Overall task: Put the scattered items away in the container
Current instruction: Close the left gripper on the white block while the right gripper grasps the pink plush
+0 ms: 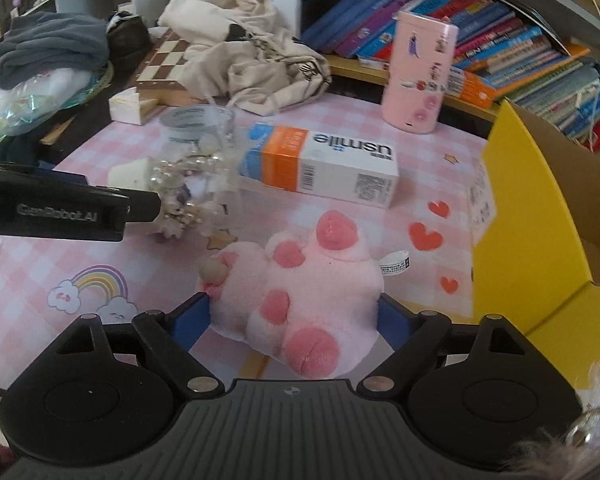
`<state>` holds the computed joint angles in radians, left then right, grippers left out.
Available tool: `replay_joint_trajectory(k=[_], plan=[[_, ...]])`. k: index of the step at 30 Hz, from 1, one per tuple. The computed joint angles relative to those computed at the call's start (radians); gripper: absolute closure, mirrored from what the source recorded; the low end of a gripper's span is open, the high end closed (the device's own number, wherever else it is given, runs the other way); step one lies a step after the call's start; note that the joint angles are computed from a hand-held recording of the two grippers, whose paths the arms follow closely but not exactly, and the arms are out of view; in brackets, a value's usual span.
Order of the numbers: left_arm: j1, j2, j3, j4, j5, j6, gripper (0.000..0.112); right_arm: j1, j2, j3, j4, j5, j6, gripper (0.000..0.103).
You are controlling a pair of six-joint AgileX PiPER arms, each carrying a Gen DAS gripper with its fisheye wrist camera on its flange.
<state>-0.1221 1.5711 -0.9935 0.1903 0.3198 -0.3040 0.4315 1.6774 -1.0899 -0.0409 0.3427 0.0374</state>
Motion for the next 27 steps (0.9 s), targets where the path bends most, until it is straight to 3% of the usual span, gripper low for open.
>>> replay_joint_trajectory(k=[3, 8, 11, 17, 22, 27], plan=[[-0.014, 0.021, -0.009, 0.045, -0.008, -0.015, 0.058, -0.008, -0.01, 0.006, 0.014, 0.009, -0.023, 0.017], [-0.022, 0.034, -0.006, 0.163, -0.027, -0.128, 0.06, -0.02, -0.019, 0.008, 0.044, 0.023, -0.055, 0.016], [-0.007, 0.024, 0.0, 0.091, -0.034, -0.076, 0.066, -0.021, -0.019, 0.007, 0.047, 0.027, -0.056, 0.016], [0.064, -0.04, 0.031, -0.318, -0.027, 0.253, 0.072, -0.021, -0.03, 0.01, 0.049, 0.026, -0.056, 0.017], [0.074, -0.104, 0.069, -0.349, -0.032, 0.272, 0.073, -0.027, -0.053, 0.027, 0.062, 0.013, -0.057, 0.026], [0.077, -0.157, 0.107, -0.391, -0.027, 0.307, 0.075, -0.021, -0.059, 0.038, 0.03, 0.016, -0.016, 0.027]])
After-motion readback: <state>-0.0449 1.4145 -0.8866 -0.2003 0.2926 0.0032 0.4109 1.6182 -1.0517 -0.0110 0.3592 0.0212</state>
